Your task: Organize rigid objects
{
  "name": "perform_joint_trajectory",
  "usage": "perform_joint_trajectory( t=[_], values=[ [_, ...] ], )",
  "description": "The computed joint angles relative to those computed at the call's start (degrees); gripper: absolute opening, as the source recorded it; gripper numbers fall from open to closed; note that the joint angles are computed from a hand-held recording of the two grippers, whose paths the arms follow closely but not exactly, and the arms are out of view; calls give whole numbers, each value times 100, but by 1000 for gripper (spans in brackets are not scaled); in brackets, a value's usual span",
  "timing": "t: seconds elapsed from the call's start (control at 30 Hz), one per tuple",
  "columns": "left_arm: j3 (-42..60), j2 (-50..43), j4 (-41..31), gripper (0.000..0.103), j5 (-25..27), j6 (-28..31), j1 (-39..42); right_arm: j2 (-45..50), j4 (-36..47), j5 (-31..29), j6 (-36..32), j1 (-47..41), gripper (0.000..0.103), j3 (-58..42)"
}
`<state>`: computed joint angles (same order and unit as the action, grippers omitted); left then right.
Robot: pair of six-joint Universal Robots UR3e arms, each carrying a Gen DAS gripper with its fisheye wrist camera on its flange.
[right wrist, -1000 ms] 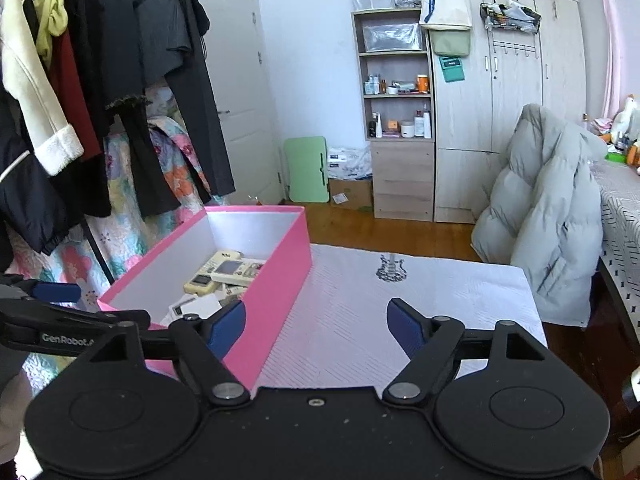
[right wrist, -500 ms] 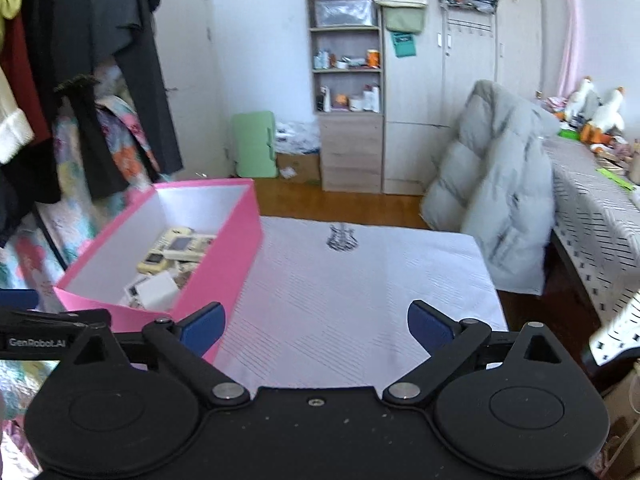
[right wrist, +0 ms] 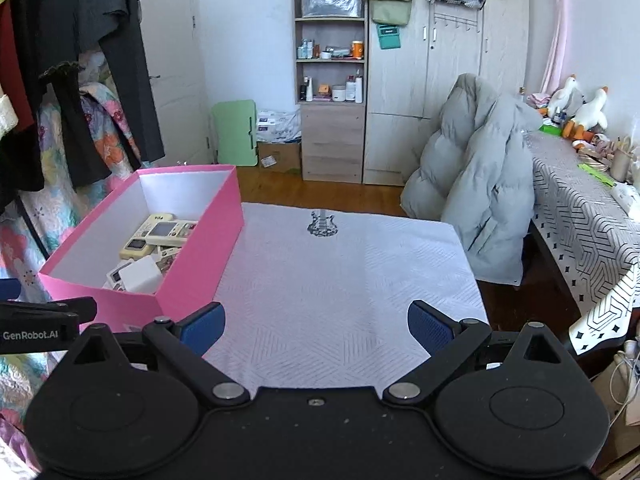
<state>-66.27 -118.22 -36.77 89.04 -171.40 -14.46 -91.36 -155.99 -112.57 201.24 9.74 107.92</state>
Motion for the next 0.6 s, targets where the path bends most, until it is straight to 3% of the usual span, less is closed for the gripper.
perform_joint_trajectory(
  t=[0.6],
  values=[
    [-258, 39, 319, 103, 164, -84, -100, 154, -250, -232, 46, 196, 99, 122]
  ],
)
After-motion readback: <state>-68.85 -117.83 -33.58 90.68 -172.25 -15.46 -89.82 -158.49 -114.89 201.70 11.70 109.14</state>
